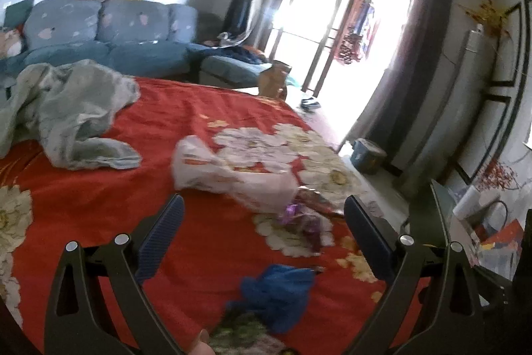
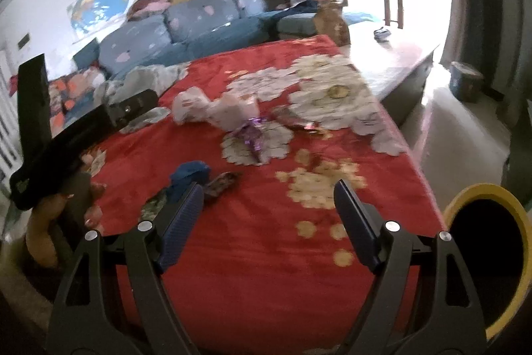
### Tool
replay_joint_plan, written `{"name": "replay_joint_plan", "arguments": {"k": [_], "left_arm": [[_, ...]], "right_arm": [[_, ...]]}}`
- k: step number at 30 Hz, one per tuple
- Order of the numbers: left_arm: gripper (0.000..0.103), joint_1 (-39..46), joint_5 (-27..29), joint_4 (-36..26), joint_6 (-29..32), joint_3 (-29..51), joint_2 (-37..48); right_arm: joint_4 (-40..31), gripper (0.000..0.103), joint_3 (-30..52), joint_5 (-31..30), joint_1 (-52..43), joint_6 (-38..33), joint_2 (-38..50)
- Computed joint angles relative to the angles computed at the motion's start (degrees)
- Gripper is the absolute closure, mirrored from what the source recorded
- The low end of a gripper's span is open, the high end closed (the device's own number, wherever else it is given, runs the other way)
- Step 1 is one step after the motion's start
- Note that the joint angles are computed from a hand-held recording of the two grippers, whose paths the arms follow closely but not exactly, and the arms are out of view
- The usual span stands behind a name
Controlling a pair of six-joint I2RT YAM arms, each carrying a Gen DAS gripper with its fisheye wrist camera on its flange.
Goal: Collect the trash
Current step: 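Grasp the blue cloth with the right tool while the left tool grasps the green snack bag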
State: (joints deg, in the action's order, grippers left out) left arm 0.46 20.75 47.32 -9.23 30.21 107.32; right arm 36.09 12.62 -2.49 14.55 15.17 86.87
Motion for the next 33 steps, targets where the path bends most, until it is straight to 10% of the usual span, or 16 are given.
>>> {"name": "replay_joint_plan", "arguments": {"k": [13, 33], "left_arm": [[0.010, 11.46, 6.61, -12.45, 5.56, 4.39, 1.00], [0.043, 14.59, 18.18, -35.55, 25.53, 5.20, 4.31]], "right_arm": [[-1.37, 0.045, 11.81, -3.04, 6.66, 1.28, 12.59], [-4.78, 0.076, 23.37, -8.87, 7.14, 1.97, 25.24]]}}
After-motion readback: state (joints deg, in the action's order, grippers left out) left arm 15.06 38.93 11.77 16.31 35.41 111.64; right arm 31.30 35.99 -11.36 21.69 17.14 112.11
